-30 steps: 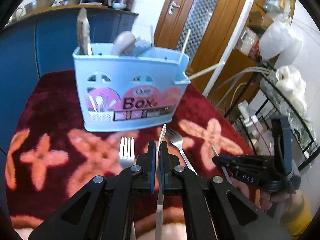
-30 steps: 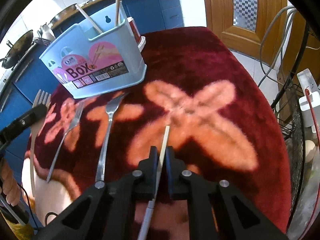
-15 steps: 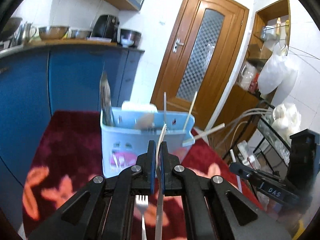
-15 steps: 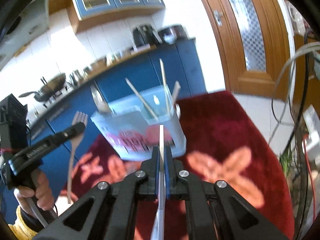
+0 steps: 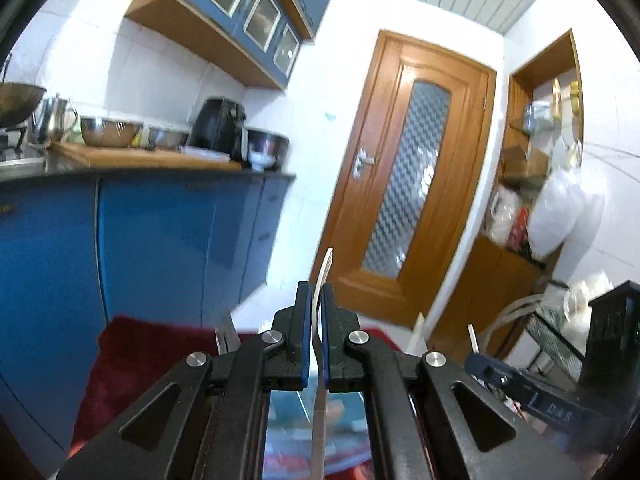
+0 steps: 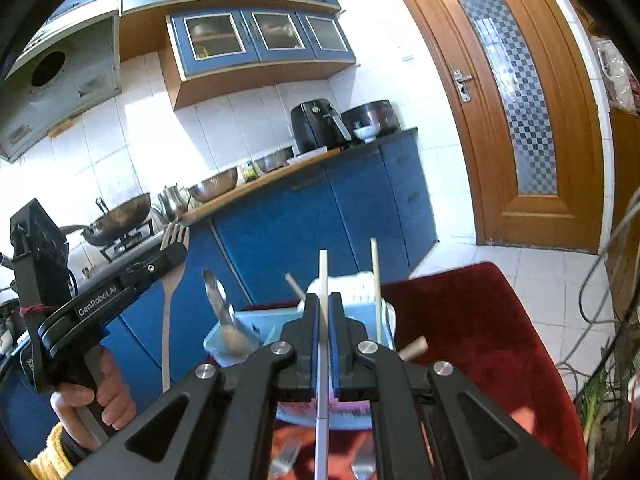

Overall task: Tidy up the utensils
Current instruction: 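Lift the knife with the left tool over the box while the right tool carries the chopstick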

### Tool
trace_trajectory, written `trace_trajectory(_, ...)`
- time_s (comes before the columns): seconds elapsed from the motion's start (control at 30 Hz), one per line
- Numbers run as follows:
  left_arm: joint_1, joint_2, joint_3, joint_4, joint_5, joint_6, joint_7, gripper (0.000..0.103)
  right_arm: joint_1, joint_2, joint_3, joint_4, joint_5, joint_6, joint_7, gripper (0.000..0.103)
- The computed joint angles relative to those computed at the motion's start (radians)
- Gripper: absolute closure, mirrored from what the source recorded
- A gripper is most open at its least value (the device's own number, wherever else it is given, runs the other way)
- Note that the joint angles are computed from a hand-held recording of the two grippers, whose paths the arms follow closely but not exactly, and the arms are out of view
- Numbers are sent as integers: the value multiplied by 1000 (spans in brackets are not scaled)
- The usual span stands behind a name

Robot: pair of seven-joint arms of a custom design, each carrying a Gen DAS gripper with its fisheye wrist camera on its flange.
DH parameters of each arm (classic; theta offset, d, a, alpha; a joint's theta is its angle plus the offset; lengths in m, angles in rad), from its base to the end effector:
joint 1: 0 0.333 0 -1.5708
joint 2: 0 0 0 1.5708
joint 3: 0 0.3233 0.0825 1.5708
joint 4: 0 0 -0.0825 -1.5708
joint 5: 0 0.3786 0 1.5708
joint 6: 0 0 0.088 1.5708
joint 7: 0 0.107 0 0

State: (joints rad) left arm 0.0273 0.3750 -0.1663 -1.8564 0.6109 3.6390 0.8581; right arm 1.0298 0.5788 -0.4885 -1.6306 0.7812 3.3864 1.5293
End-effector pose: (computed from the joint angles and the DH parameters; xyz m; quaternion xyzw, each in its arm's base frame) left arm 0.6362 -0.1461 0.4948 -0.5104 0.5866 -0.5717 0.2618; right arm 0.6047 0.3688 0.4688 -0.5616 0.5928 -0.2418 0.5241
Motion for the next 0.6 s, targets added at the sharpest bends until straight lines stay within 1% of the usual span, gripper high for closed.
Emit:
trace_trajectory(0.03,-17,15,18,23,-35,8,26,101,-11,13,2,22,-2,-1,5,97)
trace_trajectory(0.07,-28,27,29,41,-61,8,44,101,-32,13,22,29,-11,4,6,97)
trace_trajectory(0.13,-36,61,34,92,-98,4,60,101,-73,31,56,68,-21,12,10,97)
trace_trajectory(0.17,-26,83,24,122,-98,3,51,101,-75,43,49,88,-16,9,11,97)
trace_trajectory(0.27,-38,135,34,189,-148,15,57,101,-84,88,26,155,-15,0,31,97)
trace_trajectory(0.3,-48,151,43,207,-171,24,66,101,-80,111,7,182,-14,-3,41,97)
trace_trajectory(0.37,-65,179,56,238,-207,38,84,101,-52,157,-59,225,-2,-11,66,97)
trace_trajectory(0.4,-83,198,73,258,-243,46,103,101,-34,189,-102,252,5,-18,86,97)
trace_trajectory(0.43,-96,209,84,265,-270,57,118,101,-26,214,-129,274,4,-19,108,97)
trace_trajectory(0.5,-114,239,100,286,-320,77,145,101,-29,250,-152,311,-9,-14,140,97)
trace_trajectory(0.6,-123,266,105,297,-355,94,165,101,-23,323,-211,374,-10,-17,180,97)
